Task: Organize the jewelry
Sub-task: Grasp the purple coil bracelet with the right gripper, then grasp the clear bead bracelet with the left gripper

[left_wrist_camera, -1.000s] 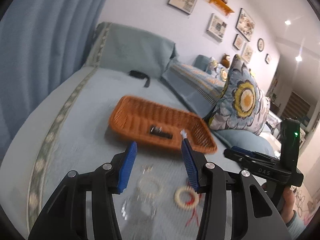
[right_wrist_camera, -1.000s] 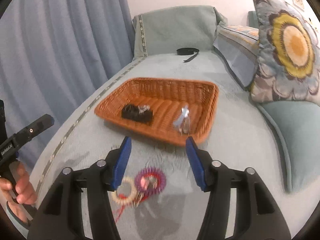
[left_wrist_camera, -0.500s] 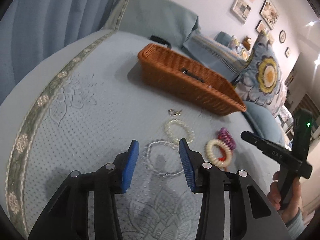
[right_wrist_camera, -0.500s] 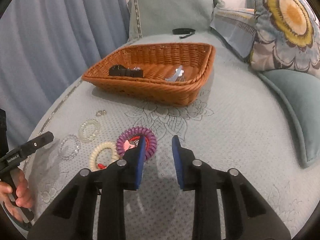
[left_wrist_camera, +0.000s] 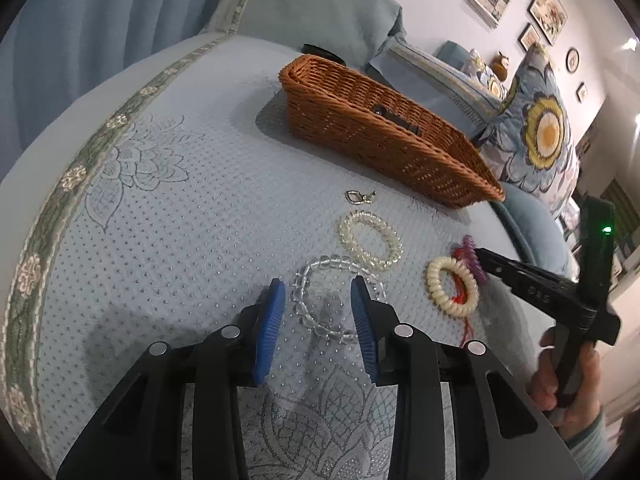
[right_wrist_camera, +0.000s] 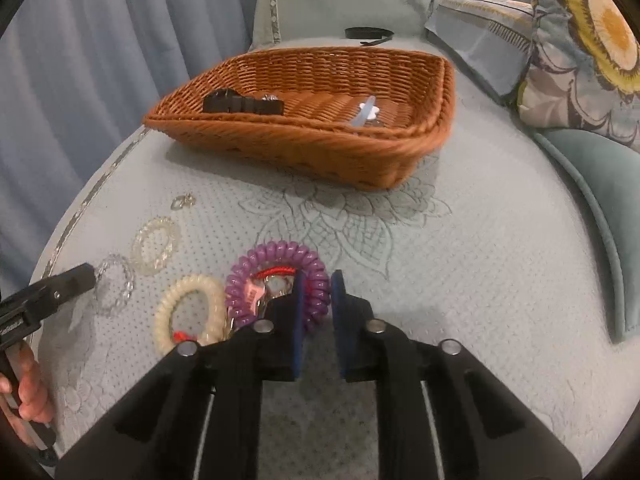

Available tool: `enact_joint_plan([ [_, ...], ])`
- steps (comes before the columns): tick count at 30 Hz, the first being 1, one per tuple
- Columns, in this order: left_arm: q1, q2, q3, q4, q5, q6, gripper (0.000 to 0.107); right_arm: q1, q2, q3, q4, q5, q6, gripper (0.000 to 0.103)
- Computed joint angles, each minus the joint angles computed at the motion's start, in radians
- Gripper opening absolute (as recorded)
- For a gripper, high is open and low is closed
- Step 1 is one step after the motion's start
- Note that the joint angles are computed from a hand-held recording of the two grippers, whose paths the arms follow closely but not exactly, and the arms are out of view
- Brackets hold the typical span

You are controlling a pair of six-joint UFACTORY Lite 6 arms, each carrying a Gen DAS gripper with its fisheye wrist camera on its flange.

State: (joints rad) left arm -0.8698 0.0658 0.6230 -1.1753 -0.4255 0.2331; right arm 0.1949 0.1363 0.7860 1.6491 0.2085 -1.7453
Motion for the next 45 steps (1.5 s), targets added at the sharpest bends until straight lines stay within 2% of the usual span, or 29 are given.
enact_joint_plan([
  [3,-0.015,0.016,0.024,-0.101,-0.009,0.117,0.032,-0.052,-0.073,-0.079,-0.019,0.012,-0.013,0.010],
  [10,-0.051,0.048,0.070,-0.275,-0.043,0.308,0.032,-0.091,-0.080,-0.088,-0.028,0.053,-0.016,0.011],
  [15,-0.070,0.076,0.098,-0.346,-0.072,0.386,0.032,-0.064,-0.041,-0.051,-0.042,0.020,-0.002,0.012],
  [19,-0.091,0.106,0.132,-0.419,-0.110,0.463,0.032,-0.037,-0.058,-0.064,0.062,-0.010,-0.120,0.010],
  [22,-0.094,0.113,0.141,-0.447,-0.127,0.484,0.023,-0.101,-0.103,-0.087,-0.009,0.112,-0.064,0.010],
  [24,-0.071,0.083,0.105,-0.389,-0.100,0.412,0.015,-0.148,-0.120,-0.076,-0.110,0.205,0.037,0.009],
  [27,-0.049,0.054,0.070,-0.319,-0.071,0.325,0.012,-0.207,-0.134,-0.062,-0.173,0.292,0.095,0.009],
  [36,-0.051,0.067,0.087,-0.348,-0.065,0.382,0.012,-0.234,-0.039,0.012,-0.369,0.182,0.288,0.009],
  [45,-0.085,0.097,0.131,-0.445,-0.091,0.510,0.015,-0.268,0.020,0.028,-0.213,0.205,0.156,0.012],
])
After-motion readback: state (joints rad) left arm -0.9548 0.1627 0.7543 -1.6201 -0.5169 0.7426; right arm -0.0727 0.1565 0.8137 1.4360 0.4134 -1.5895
